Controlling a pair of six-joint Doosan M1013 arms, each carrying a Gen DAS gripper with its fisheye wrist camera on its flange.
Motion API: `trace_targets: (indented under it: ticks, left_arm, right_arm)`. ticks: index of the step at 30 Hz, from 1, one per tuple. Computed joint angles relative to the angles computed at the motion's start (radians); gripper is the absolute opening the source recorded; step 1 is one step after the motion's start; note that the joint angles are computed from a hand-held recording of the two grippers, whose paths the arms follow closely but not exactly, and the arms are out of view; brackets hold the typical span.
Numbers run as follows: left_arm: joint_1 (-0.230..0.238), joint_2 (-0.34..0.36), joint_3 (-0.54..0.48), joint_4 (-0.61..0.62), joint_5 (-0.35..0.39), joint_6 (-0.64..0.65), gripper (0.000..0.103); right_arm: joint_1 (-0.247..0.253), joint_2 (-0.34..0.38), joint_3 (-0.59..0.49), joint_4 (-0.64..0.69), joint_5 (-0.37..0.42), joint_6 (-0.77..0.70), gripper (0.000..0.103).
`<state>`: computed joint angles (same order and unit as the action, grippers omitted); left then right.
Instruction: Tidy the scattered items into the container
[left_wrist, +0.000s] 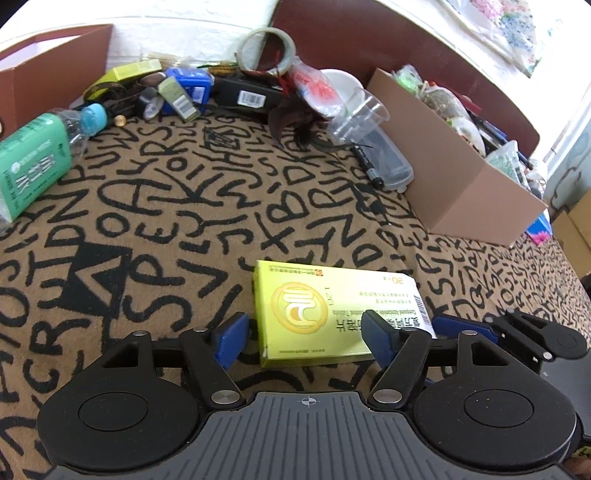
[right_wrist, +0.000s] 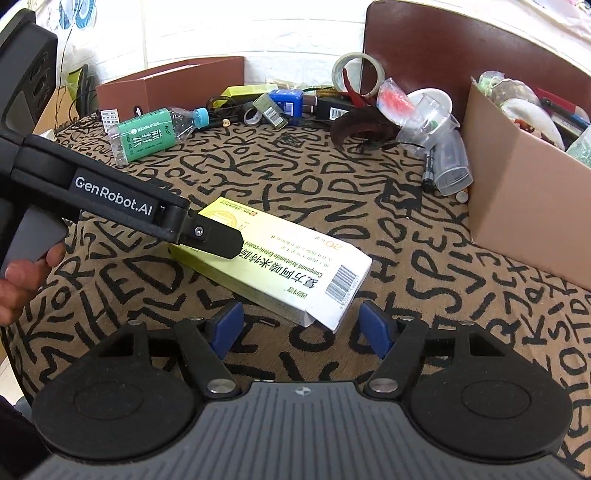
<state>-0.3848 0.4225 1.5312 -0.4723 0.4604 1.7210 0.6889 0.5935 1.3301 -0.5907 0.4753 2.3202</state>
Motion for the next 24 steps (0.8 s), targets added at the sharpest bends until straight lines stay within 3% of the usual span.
trace_targets:
  ticks: [10, 16, 20, 24]
  left_arm:
    - [-0.006, 0.015, -0.021, 0.048, 0.004, -0.035, 0.074]
    - [-0.014, 0.011, -0.025, 0.086, 0.007, -0.071, 0.072]
    - [-0.023, 0.003, -0.028, 0.071, -0.005, -0.054, 0.071]
    - [-0.035, 0.006, -0.062, 0.023, -0.021, 0.007, 0.071]
  right_arm:
    - [-0.012, 0.014, -0.017, 0.060, -0.017, -0.095, 0.074]
    - [-0.013, 0.005, -0.007, 0.055, -0.024, -0.071, 0.069]
    - [-0.012, -0.015, 0.016, -0.021, -0.036, -0.001, 0.069]
    - [-0.016, -0.046, 0.044, -0.189, -0.049, 0.154, 0.069]
